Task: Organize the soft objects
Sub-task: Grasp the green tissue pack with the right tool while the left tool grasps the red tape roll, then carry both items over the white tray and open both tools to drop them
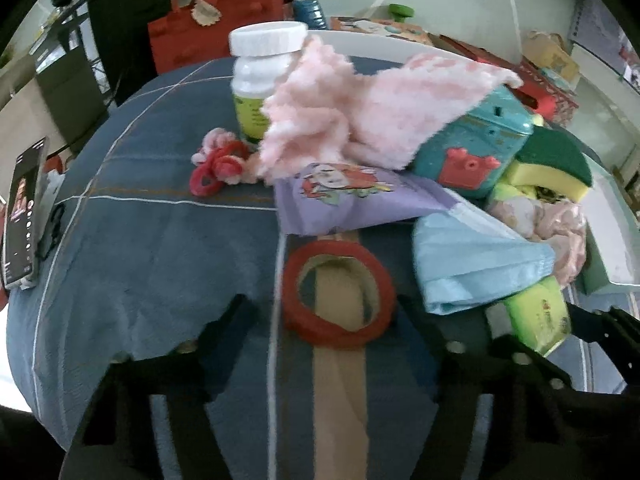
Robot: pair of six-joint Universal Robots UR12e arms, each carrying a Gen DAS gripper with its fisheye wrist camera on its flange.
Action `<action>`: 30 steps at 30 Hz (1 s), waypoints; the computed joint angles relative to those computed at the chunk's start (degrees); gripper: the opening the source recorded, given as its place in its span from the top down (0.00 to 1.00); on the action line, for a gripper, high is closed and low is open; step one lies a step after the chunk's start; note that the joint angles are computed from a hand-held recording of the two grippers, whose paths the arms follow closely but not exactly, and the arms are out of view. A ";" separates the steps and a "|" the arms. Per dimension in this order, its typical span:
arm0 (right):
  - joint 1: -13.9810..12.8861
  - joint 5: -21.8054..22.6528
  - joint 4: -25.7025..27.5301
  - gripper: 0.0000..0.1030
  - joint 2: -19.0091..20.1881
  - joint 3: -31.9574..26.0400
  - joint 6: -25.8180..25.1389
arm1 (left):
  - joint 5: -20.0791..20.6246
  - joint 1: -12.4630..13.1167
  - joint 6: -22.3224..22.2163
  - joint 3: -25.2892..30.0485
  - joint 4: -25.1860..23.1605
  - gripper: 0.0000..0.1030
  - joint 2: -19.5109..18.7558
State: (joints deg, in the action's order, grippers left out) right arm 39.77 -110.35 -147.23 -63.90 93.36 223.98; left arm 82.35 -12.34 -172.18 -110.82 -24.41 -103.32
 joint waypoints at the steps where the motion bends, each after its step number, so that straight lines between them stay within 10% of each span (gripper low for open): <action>1: 0.06 0.01 0.03 0.35 0.01 -0.04 0.11 | -0.16 -0.18 0.24 0.09 -0.23 0.42 0.00; 30: 0.24 1.09 -5.95 0.35 -3.61 4.72 3.25 | 0.72 0.29 -4.23 -2.42 -1.37 0.47 5.53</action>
